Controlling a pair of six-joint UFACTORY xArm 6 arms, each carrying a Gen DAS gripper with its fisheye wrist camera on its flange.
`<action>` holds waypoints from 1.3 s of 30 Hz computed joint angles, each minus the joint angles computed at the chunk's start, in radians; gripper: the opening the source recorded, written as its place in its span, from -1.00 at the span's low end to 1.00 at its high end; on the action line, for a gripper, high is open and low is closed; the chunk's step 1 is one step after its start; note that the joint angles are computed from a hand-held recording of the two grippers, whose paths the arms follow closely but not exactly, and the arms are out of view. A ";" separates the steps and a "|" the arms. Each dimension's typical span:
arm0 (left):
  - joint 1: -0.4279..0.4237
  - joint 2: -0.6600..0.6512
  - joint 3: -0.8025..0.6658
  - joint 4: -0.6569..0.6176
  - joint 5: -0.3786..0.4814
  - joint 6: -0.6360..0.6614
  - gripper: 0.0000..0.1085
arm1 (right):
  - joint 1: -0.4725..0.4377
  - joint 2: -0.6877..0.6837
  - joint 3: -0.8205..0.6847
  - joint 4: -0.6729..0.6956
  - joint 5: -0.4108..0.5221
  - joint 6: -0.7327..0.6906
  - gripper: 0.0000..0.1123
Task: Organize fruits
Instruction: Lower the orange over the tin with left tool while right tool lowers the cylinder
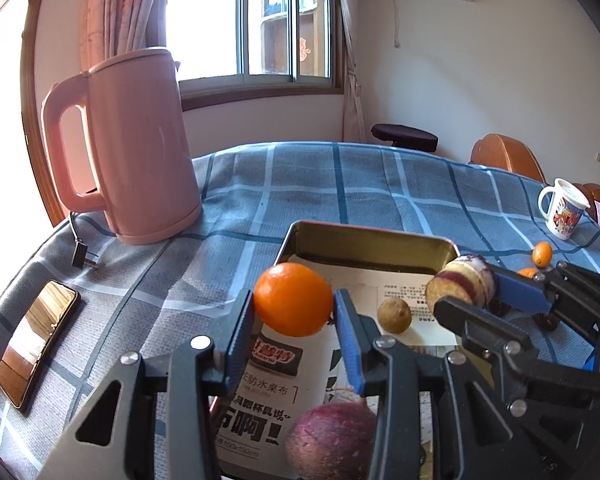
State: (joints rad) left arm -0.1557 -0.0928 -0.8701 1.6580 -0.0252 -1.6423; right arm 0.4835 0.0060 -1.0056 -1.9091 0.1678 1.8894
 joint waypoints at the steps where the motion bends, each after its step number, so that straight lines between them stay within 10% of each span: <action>1: 0.002 0.002 0.003 -0.021 -0.002 0.022 -0.22 | -0.001 0.005 -0.004 0.005 -0.004 -0.006 -0.42; 25: -0.021 0.017 0.050 -0.375 0.013 0.413 -0.22 | -0.037 0.085 -0.005 0.558 -0.076 -0.520 -0.42; 39: -0.022 0.013 0.085 -0.570 -0.006 0.592 -0.22 | -0.040 0.089 -0.003 0.594 -0.088 -0.563 -0.41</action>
